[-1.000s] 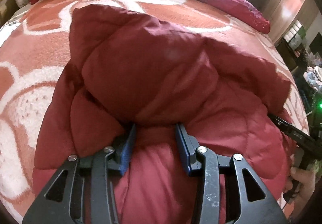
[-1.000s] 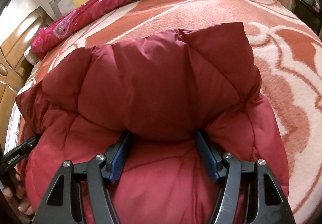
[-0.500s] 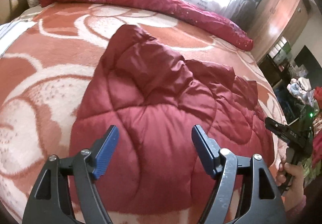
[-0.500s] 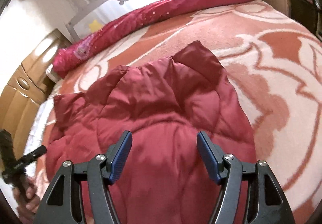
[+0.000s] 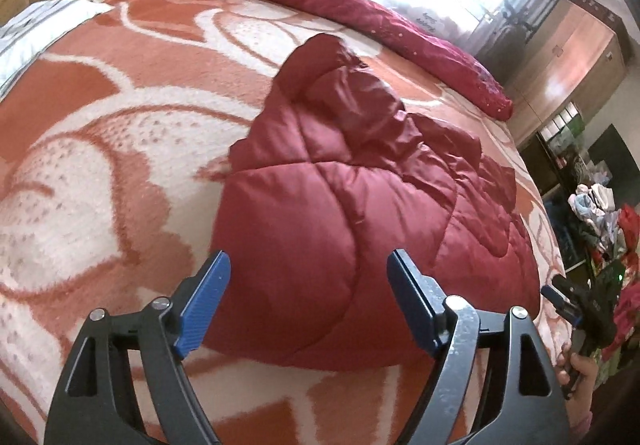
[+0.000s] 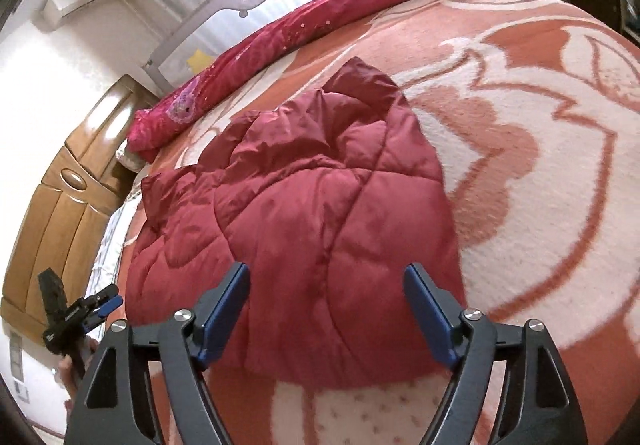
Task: Fold large clothes
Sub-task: 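Open both grippers and move them to the folded jacket's edge, then grasp the folded jacket edge with both grippers and lift it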
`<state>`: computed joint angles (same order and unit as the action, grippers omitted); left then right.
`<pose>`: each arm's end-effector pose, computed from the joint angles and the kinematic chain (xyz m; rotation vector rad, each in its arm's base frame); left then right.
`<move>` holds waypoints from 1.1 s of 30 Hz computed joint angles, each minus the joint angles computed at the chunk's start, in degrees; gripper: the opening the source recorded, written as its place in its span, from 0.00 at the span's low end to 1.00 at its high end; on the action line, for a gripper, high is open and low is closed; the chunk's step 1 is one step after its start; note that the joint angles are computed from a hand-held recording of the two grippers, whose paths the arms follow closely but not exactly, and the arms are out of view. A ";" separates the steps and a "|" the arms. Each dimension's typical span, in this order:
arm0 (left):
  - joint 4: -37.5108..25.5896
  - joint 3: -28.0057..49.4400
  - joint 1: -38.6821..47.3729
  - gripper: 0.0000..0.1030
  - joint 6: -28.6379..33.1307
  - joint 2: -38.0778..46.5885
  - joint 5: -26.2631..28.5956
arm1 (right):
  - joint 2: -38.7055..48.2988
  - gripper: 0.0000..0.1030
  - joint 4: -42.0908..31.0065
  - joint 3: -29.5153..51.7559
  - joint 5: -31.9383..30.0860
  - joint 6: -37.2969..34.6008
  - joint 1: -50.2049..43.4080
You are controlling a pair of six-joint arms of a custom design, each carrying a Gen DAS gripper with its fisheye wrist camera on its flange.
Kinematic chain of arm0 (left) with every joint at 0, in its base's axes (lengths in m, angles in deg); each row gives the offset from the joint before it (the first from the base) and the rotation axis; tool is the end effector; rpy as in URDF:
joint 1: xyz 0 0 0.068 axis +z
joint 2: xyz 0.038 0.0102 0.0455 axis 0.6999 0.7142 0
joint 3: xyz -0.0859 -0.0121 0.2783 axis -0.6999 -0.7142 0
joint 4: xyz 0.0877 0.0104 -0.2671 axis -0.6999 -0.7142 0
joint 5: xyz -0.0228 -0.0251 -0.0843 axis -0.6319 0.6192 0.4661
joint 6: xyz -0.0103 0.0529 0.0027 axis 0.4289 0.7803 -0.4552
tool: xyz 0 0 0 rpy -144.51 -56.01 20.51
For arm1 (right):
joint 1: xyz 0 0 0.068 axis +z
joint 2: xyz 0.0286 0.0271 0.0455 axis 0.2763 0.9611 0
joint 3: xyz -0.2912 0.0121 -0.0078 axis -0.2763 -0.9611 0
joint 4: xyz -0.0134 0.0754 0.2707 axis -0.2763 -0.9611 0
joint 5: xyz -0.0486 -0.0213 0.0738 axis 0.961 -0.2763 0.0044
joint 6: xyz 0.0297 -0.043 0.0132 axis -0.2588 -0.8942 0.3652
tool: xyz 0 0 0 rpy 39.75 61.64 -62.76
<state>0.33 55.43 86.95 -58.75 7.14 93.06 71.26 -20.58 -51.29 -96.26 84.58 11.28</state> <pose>0.2162 0.1713 0.1630 -0.3272 2.4807 -0.4076 0.2322 -0.0027 0.1779 0.1857 2.4554 0.6646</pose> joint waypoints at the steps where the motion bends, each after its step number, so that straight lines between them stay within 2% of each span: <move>1: -0.54 0.39 0.71 0.79 0.61 0.70 0.29 | -0.93 0.81 -0.96 -0.35 -0.20 -0.82 -0.82; 4: -1.90 1.74 2.36 0.79 2.08 2.79 0.83 | -2.41 0.85 -2.82 -1.11 -1.23 -3.40 -3.45; 8: -4.06 4.46 3.63 0.79 3.28 6.53 2.59 | -0.29 0.88 -2.51 -1.28 -2.17 -6.09 -7.36; 13: -5.20 7.09 2.81 0.79 2.88 10.47 1.98 | 7.60 0.89 -1.22 0.68 -5.87 -6.99 -10.84; 21: -4.88 9.03 1.72 0.79 2.13 13.97 1.68 | 16.56 0.89 0.29 3.54 -8.14 -7.66 -12.11; 29: -6.47 12.93 -0.60 0.81 3.71 17.21 1.91 | 27.21 0.92 -0.05 10.79 -14.51 -8.36 -13.73; 33: -7.80 16.44 -2.54 0.83 4.97 21.03 1.84 | 32.99 0.92 -0.56 15.55 -14.59 -8.36 -12.37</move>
